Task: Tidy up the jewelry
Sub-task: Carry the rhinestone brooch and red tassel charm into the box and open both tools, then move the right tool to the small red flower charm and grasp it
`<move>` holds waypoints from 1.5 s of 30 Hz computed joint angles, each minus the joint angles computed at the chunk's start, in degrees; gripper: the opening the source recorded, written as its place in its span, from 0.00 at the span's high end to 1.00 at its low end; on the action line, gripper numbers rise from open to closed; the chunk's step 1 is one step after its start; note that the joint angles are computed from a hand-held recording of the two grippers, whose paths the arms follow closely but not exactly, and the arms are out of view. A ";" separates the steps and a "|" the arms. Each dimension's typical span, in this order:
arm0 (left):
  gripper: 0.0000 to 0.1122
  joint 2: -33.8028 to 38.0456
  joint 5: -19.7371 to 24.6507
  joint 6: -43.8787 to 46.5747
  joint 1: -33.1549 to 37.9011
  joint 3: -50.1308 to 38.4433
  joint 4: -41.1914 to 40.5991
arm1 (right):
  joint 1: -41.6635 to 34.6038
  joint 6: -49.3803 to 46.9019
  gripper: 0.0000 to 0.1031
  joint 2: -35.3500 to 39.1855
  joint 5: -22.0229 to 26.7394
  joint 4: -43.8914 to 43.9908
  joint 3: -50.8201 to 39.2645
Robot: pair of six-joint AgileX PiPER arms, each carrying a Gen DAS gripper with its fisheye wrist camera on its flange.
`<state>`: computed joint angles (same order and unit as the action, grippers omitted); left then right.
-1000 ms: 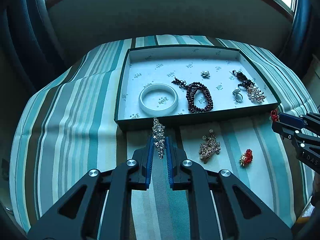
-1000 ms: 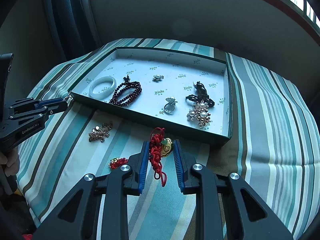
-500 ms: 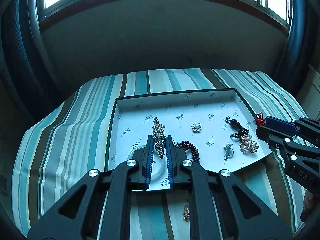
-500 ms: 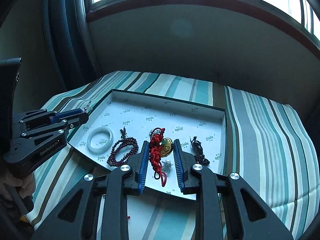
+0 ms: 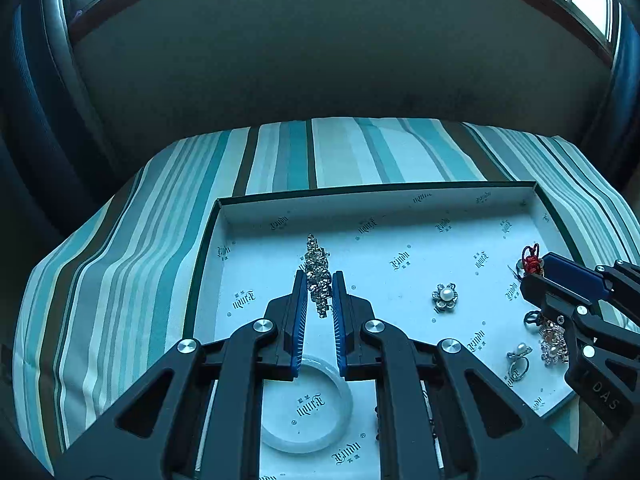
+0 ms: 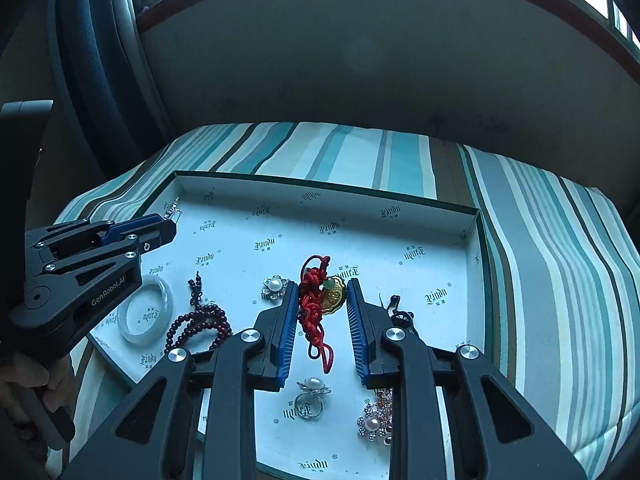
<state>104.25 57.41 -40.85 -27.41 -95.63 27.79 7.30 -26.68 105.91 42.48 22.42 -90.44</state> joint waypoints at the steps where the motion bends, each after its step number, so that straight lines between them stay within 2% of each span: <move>1: 0.89 0.75 0.06 0.35 0.32 -0.28 -0.31 | 0.25 0.66 0.76 1.01 0.01 -0.69 -0.57; 8: 0.89 3.38 0.26 2.12 1.73 -0.65 -2.36 | 1.29 4.92 0.76 5.08 0.08 -5.04 -2.77; 26: 0.86 4.24 -0.25 3.37 2.80 -0.55 -4.15 | 1.32 5.62 0.73 4.88 -0.30 -5.35 -1.49; 28: 0.76 4.12 -0.26 3.22 2.79 -0.46 -4.15 | 1.10 5.39 0.63 4.92 -0.24 -4.94 -1.56; 30: 0.72 3.99 -0.41 2.96 2.67 -0.25 -4.18 | 0.99 5.37 0.56 4.53 -0.72 -4.69 -1.29; 33: 0.70 3.81 -0.46 2.48 2.20 0.08 -3.77 | 1.02 5.32 0.56 4.52 -0.65 -4.80 -1.40; 35: 0.63 3.65 -0.60 2.34 2.02 0.31 -3.82 | 0.94 5.28 0.56 4.49 -0.65 -4.63 -1.46; 37: 0.53 3.42 -0.49 1.57 1.66 0.54 -3.01 | 0.95 5.34 0.56 4.47 -0.69 -4.62 -1.48; 42: 0.43 2.33 -0.49 0.63 1.31 1.13 -2.65 | 0.77 5.00 0.56 3.76 -1.15 -4.15 -0.89; 45: 0.40 1.82 -0.18 0.33 0.67 1.08 -1.58 | 0.69 4.77 0.56 3.24 -1.28 -3.94 -0.66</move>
